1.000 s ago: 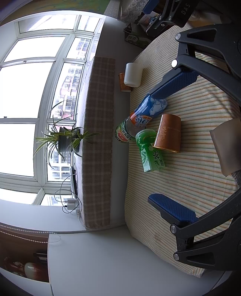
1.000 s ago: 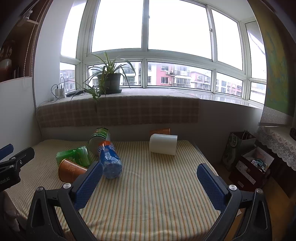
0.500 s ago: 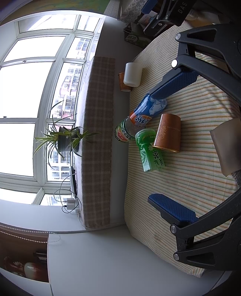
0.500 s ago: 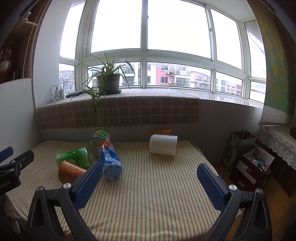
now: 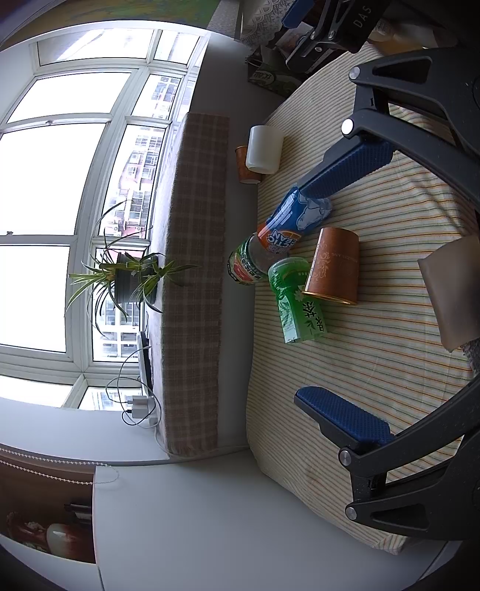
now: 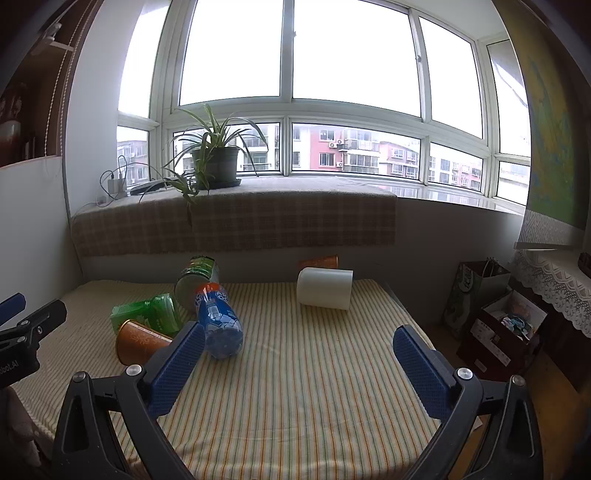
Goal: Flip cup upright
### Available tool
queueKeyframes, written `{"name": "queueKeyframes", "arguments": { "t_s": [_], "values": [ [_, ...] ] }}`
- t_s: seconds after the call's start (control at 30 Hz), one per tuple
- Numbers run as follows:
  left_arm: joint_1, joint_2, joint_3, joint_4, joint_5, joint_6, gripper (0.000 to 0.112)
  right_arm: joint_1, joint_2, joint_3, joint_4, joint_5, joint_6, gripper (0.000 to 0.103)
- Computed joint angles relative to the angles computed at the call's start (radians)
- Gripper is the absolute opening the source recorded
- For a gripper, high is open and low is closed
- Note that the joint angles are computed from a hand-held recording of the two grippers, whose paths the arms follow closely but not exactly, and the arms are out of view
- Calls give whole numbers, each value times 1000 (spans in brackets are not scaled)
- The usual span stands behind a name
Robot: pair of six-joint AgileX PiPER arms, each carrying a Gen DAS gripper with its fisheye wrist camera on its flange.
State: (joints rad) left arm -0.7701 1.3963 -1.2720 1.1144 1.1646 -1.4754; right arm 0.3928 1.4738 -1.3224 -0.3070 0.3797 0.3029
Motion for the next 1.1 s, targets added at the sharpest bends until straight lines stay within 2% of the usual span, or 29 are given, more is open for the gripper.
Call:
{"name": "queueKeyframes", "arguments": {
  "t_s": [0.07, 1.1],
  "values": [
    [2, -16, 42, 10, -11, -25, 103, 1, 0, 0, -2, -1, 2, 103],
    [1, -15, 44, 8, -15, -30, 103, 8, 9, 3, -9, 2, 10, 103]
  ]
}}
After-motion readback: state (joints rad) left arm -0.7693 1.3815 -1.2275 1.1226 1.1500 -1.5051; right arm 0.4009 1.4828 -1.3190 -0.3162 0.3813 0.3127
